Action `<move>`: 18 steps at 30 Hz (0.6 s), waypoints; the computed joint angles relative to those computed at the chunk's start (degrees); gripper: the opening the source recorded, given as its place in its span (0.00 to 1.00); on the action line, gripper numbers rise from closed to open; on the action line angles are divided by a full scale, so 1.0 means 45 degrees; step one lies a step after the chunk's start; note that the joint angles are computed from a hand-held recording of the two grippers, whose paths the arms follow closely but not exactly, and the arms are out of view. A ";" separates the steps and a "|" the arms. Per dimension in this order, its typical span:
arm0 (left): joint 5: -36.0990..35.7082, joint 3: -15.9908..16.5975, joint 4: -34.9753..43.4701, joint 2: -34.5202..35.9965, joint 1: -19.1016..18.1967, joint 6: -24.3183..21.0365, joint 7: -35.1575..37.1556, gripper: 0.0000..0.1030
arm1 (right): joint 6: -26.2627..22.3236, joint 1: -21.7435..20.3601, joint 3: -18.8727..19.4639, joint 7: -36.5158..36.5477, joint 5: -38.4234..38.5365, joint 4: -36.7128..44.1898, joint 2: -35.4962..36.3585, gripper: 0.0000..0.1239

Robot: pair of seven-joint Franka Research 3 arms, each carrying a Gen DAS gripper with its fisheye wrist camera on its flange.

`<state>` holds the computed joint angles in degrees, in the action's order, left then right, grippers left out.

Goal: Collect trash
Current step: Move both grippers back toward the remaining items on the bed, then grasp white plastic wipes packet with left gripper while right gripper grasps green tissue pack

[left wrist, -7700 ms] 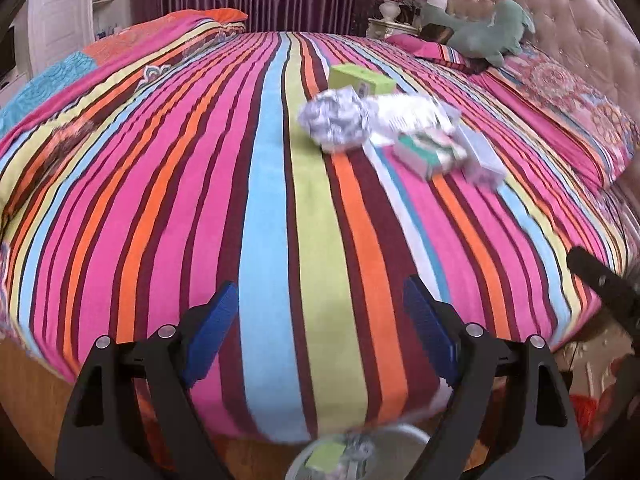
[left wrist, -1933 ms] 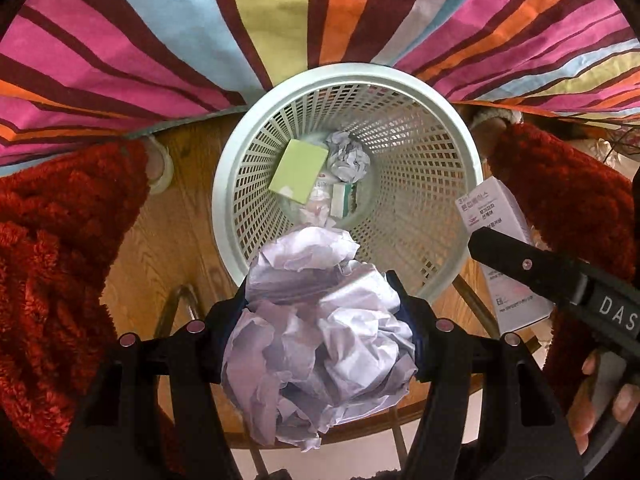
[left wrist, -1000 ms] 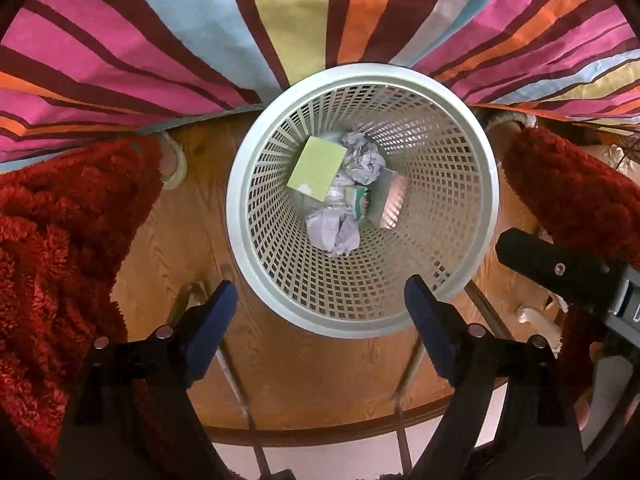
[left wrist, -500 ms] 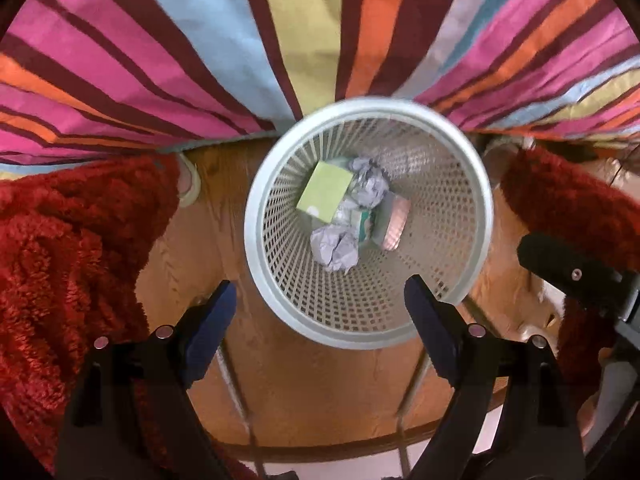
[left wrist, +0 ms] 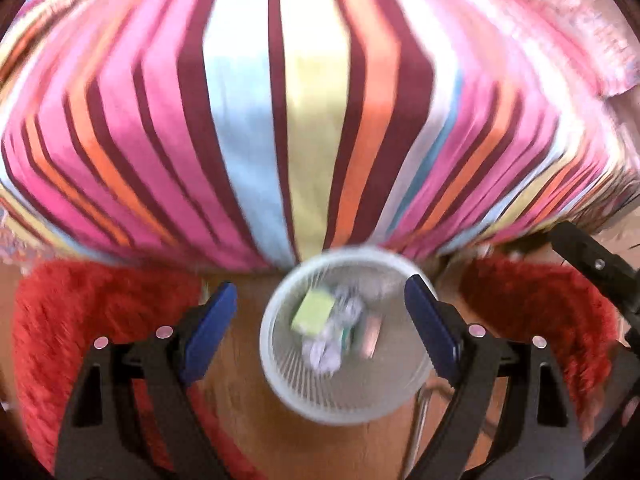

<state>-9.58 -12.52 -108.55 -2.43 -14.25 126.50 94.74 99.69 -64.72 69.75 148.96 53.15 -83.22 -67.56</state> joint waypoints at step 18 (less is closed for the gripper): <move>-0.0987 -0.0192 0.3774 0.2355 0.0349 0.1468 -0.0379 0.81 | 0.2130 -0.1454 -0.0606 -0.2784 -0.1139 0.0775 -0.0514 0.71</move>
